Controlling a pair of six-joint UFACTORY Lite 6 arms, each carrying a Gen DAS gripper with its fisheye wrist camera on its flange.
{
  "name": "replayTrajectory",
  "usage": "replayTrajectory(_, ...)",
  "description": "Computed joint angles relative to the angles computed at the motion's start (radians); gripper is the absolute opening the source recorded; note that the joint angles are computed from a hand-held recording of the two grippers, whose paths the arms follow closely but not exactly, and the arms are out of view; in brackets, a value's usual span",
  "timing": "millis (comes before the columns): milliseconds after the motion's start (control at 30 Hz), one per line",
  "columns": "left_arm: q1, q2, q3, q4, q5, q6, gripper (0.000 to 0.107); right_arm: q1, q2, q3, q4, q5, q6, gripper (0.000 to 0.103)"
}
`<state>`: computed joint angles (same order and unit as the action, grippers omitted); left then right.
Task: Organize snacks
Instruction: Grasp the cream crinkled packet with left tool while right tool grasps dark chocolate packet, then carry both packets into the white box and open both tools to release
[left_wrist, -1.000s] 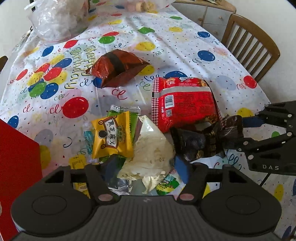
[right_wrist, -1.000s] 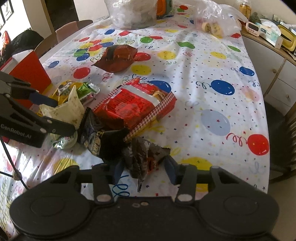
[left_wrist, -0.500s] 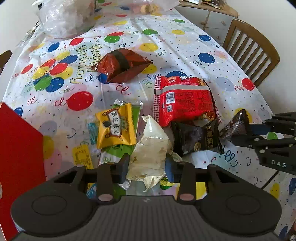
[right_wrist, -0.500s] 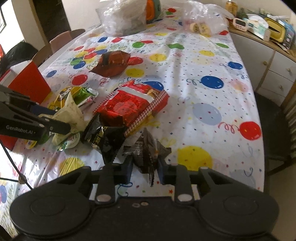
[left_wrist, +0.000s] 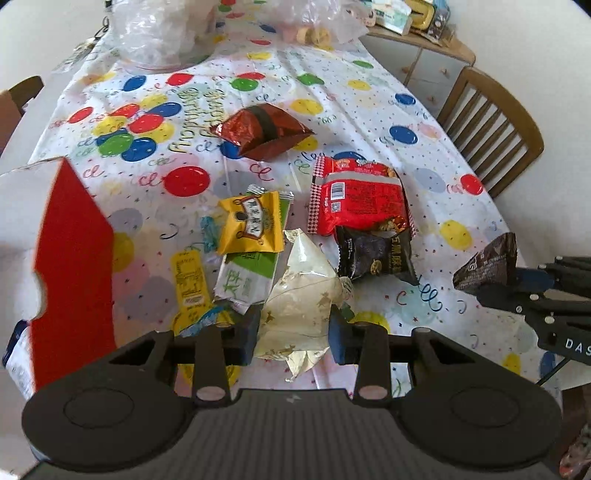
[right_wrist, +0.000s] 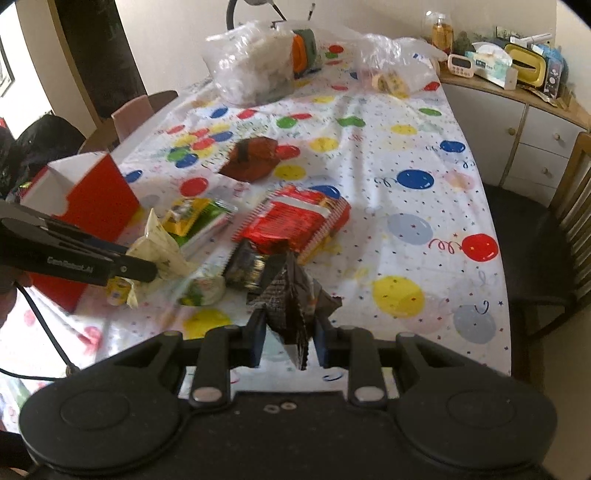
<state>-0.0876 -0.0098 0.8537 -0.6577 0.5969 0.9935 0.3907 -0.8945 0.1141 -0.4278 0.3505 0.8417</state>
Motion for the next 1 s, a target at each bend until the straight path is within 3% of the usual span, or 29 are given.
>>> replayTrajectory(167, 0.109, -0.065, 0.018, 0.018, 0.112, 0.008, 0.037, 0.248, -0.029, 0.063, -0.194, 0.157, 0.347, 0.025)
replayTrajectory(400, 0.287, -0.096, 0.084, 0.030, 0.244, 0.064, 0.037, 0.540, 0.145, 0.242, -0.408, 0.288, 0.712, 0.025)
replayTrajectory(733, 0.541, -0.018, 0.273, -0.001, 0.410, 0.208, 0.037, 0.655, 0.501, 0.544, -0.567, 0.268, 0.887, 0.025)
replayTrajectory(1000, 0.667, 0.128, 0.459, 0.000, 0.467, 0.272, 0.037, 0.660, 0.837, 0.844, -0.641, 0.204, 0.913, 0.025)
